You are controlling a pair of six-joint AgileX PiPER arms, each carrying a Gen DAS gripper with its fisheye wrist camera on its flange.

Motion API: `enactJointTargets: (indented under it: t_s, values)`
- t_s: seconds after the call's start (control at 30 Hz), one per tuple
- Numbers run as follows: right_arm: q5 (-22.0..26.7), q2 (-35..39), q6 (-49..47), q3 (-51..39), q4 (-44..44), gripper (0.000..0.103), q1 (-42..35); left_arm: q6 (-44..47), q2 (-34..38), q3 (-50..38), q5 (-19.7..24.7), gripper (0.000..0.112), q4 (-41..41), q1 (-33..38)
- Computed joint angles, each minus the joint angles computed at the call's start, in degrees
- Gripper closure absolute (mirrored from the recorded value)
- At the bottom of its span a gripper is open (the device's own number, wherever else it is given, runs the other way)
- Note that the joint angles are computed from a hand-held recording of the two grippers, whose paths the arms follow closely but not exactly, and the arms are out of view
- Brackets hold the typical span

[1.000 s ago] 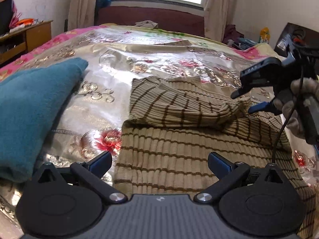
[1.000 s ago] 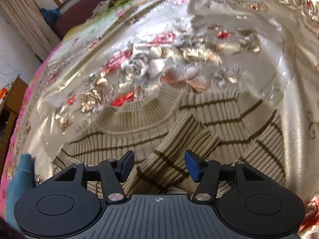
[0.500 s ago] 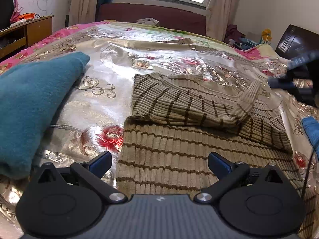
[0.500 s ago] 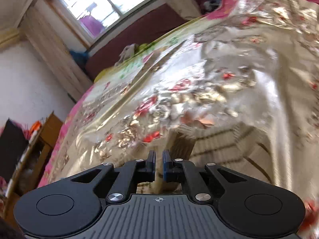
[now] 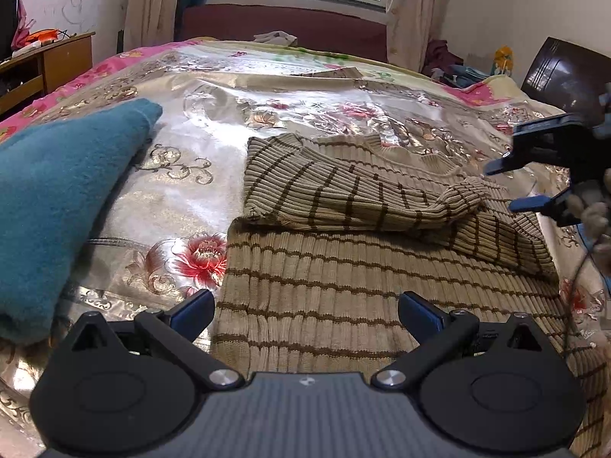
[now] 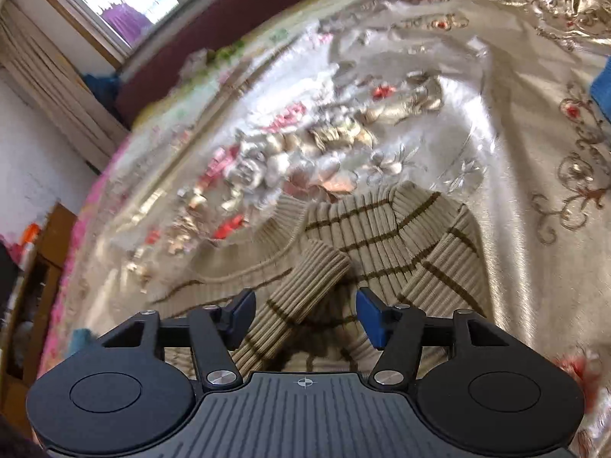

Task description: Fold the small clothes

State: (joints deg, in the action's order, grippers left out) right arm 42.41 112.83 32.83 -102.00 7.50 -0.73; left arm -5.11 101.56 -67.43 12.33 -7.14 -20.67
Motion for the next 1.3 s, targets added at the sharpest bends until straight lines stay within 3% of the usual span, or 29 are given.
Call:
enactJointTargets:
  t_s: [0.1,0.17,0.2,0.23,0.3,0.4,0.57,0.63,0.73,0.9,1.13,1.3]
  values:
    - [3.81,5.1,0.32,-6.11,2.91,0.045,-0.25,1.7,0.3,-0.28,0.34,0.009,-2.12,0.37]
    - [4.93,6.93,2.61,-7.89,3.22,0.064,-0.22,2.48,0.56,-0.55,0.71,0.009,-3.21,0.6]
    - [4.78,7.27,2.85,-8.1,3.53,0.083,-0.22,2.72,0.69,-0.69,0.91,0.009,-3.56,0.71]
    - [4.65,7.57,2.77,-8.62,3.79,0.092,-0.17,2.79,0.73,-0.69,0.97,0.009,-3.7,0.75]
    - [3.94,7.28,2.45,-9.62,2.96,0.096,0.45,2.7,0.81,-0.75,0.99,0.009,-3.67,0.81]
    - [-0.02,4.06,-0.15,-8.47,3.56,0.097,1.34,1.84,0.75,-0.64,0.71,0.009,-2.71,0.62]
    - [-19.02,-10.2,-7.94,11.53,11.13,0.098,1.23,3.42,0.62,-0.25,0.1,0.009,-3.76,0.54]
    - [-23.1,-14.11,-2.78,20.04,6.7,0.098,1.17,4.22,0.47,-0.04,0.0,0.009,-4.35,0.47]
    - [-17.74,-14.41,5.31,26.17,0.81,0.097,0.19,4.16,0.32,0.18,-0.02,0.009,-3.77,0.19]
    - [-21.02,-16.44,7.0,32.52,2.38,0.097,-0.47,-0.88,1.01,-0.4,0.72,0.009,2.4,-0.91]
    - [-20.0,-15.48,2.4,30.46,5.66,0.089,-1.57,-3.14,1.13,-0.22,0.67,0.009,5.89,-1.69]
    - [-20.15,-13.98,-2.92,30.61,13.89,0.085,-3.52,-5.07,1.19,-0.2,0.67,0.009,7.99,-1.93]
